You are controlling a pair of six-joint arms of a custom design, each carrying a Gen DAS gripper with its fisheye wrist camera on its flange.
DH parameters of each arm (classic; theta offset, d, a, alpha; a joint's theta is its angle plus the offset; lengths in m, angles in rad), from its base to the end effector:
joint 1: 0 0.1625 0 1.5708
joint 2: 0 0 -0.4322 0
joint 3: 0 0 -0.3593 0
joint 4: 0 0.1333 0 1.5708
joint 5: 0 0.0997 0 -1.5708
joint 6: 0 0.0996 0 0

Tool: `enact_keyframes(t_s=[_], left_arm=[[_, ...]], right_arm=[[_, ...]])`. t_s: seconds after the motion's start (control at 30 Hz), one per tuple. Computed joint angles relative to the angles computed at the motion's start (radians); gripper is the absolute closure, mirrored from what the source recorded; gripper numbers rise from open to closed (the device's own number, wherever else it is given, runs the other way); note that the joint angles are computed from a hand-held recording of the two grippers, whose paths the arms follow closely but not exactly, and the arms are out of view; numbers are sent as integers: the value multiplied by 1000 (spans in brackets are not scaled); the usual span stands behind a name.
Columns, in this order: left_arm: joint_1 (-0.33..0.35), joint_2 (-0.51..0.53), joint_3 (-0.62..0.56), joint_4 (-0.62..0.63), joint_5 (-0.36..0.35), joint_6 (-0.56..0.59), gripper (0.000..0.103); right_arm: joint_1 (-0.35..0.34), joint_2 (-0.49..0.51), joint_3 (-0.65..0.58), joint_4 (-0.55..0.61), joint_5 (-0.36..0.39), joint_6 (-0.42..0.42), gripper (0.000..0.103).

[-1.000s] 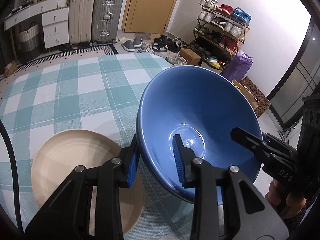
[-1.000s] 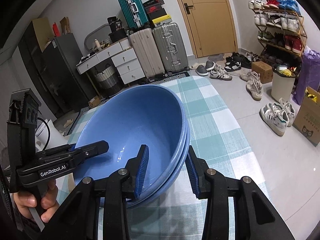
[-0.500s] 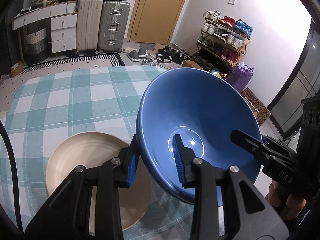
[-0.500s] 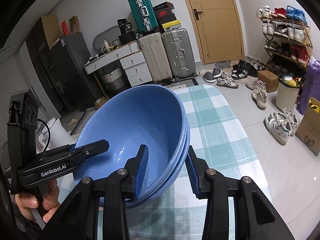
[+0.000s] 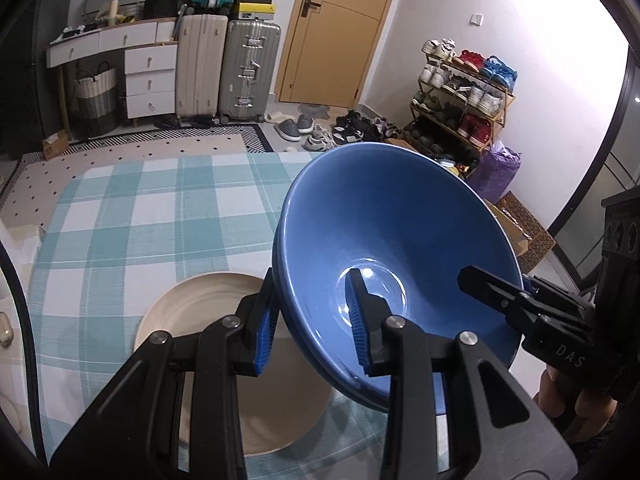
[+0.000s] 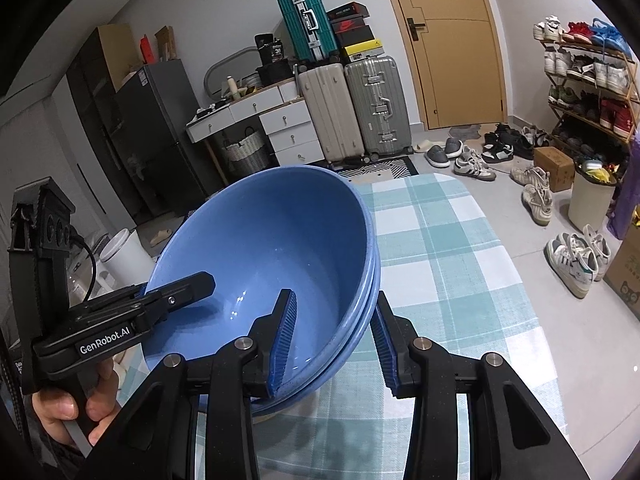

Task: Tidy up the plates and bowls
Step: 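Lower the nested bowls with both grippers onto the cream plates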

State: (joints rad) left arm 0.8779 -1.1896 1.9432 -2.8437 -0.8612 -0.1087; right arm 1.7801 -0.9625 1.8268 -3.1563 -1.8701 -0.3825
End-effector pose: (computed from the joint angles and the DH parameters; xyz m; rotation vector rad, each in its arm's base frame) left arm -0.1968 -0.5474 0.3017 0.4868 2.4777 -0.9779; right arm 0.2301 -0.5829 0.2382 0.6239 -2.5594 0.9537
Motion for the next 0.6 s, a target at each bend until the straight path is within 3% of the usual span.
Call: enact_keyframes(t_s=[0.6], left_arm=[[29,-101,58,-5,44,-32,74]], right_arm=[[32,104,-81,53,10,-11,65]])
